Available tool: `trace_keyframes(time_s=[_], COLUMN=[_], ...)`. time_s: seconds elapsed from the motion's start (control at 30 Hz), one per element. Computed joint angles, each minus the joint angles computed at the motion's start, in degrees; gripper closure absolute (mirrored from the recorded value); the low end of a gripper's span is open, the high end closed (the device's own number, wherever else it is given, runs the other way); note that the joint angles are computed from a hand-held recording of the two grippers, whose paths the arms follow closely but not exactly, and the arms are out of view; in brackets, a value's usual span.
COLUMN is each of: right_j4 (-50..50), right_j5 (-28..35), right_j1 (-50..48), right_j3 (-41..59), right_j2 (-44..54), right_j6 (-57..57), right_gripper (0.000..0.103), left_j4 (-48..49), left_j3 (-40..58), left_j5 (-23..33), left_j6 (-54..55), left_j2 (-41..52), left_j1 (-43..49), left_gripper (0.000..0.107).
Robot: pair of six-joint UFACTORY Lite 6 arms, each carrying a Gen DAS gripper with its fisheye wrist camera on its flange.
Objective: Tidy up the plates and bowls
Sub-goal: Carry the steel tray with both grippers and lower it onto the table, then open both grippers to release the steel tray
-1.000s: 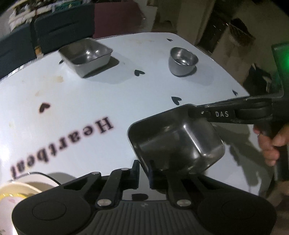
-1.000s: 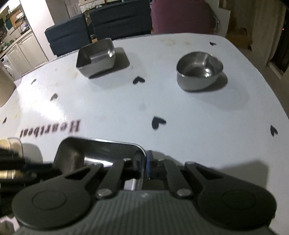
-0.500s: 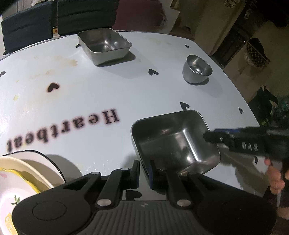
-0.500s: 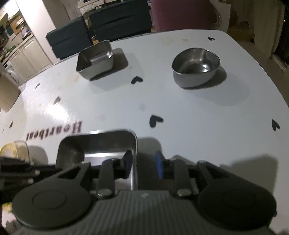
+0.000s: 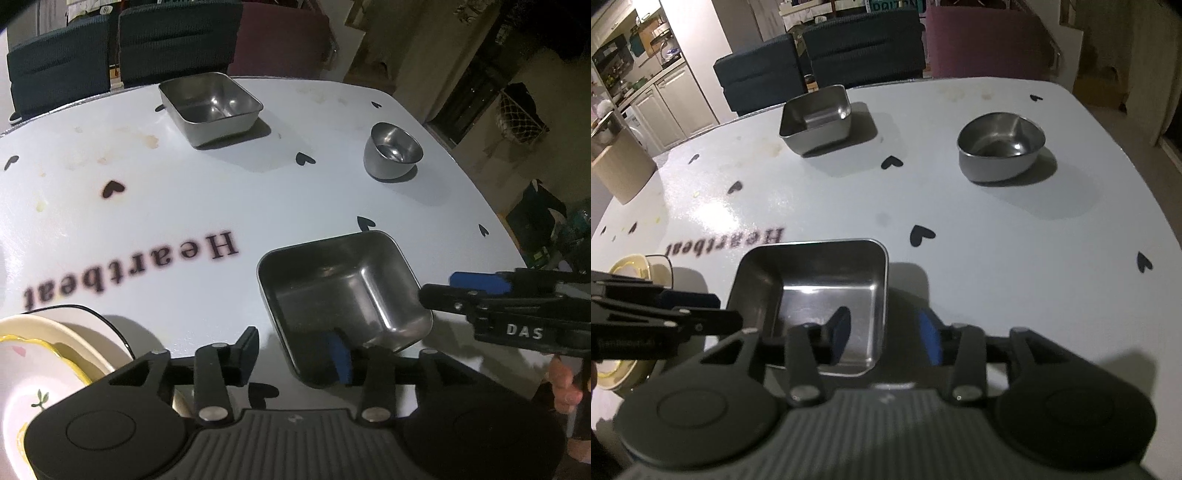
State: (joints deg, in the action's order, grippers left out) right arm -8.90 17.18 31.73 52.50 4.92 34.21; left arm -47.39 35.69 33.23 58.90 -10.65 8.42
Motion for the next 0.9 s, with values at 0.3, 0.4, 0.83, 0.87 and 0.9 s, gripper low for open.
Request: trace_keyframes(time_s=[0.3, 0.4, 0.83, 0.87, 0.9], right_j4=[-11.31, -17.43, -30.16, -30.94, -31.51], right_j5=[1.53, 2.14, 5.31, 5.75, 5.86], right_j1=[0.71, 1.18, 3.6, 4.16, 4.62], right_j3=[-3.68, -4.45, 7.95, 9.79, 11.93], right_j2=[-5.94, -7.39, 1.11, 2.54, 4.27], right_j6=[10.55, 17.32, 37.48, 39.19, 40.88], right_gripper=[0.02, 0.002, 0.0, 0.0, 0.0], left_j4=[-1.18, -2.66, -14.27, -15.45, -16.59], left_j3=[-0.48, -0.09, 13.04, 14.08, 15.41], left_j5=[-1.57, -3.36, -5.81, -6.03, -6.18], left_j6=[3.26, 6.54, 19.49, 20.56, 21.55], left_j2=[-3.57, -3.77, 7.17, 8.27, 9.64], left_j1=[1.22, 2.19, 12.32, 12.98, 13.68], left_gripper=[0.008, 0.004, 0.004, 0.004, 0.004])
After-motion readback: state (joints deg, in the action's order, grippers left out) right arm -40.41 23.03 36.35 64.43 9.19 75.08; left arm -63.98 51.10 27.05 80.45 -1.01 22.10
